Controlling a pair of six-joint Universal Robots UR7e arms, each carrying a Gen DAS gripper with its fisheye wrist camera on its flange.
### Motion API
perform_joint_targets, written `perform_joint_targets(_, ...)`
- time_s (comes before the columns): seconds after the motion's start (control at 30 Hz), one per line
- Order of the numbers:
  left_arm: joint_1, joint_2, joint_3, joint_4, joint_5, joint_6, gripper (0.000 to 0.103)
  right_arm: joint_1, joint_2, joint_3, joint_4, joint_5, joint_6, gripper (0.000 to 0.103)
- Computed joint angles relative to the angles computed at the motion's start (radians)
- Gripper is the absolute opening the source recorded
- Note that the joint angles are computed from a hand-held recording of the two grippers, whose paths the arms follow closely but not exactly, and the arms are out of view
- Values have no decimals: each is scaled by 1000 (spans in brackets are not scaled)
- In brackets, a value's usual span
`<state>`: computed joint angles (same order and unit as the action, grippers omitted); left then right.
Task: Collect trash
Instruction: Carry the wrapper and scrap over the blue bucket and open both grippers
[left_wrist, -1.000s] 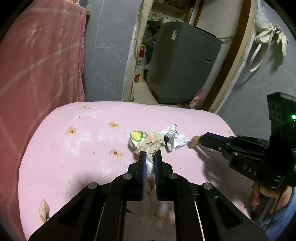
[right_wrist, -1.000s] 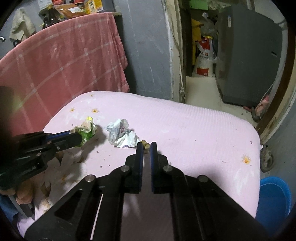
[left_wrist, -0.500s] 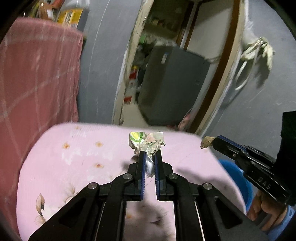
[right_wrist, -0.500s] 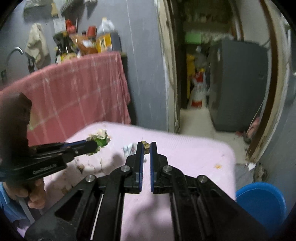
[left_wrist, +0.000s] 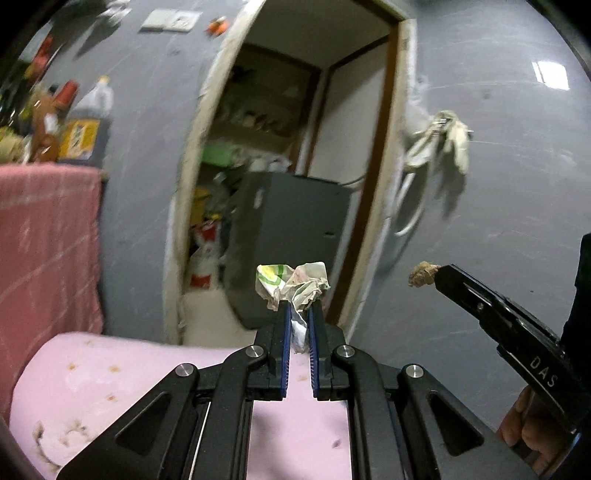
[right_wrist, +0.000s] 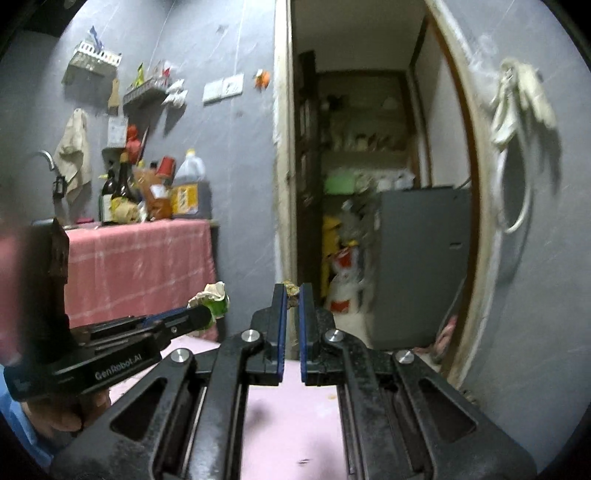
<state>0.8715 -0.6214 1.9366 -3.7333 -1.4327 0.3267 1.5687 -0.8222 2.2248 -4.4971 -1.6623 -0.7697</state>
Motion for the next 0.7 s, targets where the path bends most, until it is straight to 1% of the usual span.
perform_joint_targets(0.17, -46, 39, -11, -27, -28, 6, 7, -37, -56, 69, -83, -2, 1, 6)
perform_joint_targets(0.43, -111, 109, -43, 9, -38, -23, 7, -150, -142, 181, -137, 22, 32, 6)
perform_joint_targets(0.57, -137, 138, -66, 78, -27, -25, 7, -225, -171, 223, -142, 49, 66, 6)
perform_joint_targets(0.7, -152, 163, -92, 177, -11, -47, 7, -311, -198, 253, -110, 90, 140, 6)
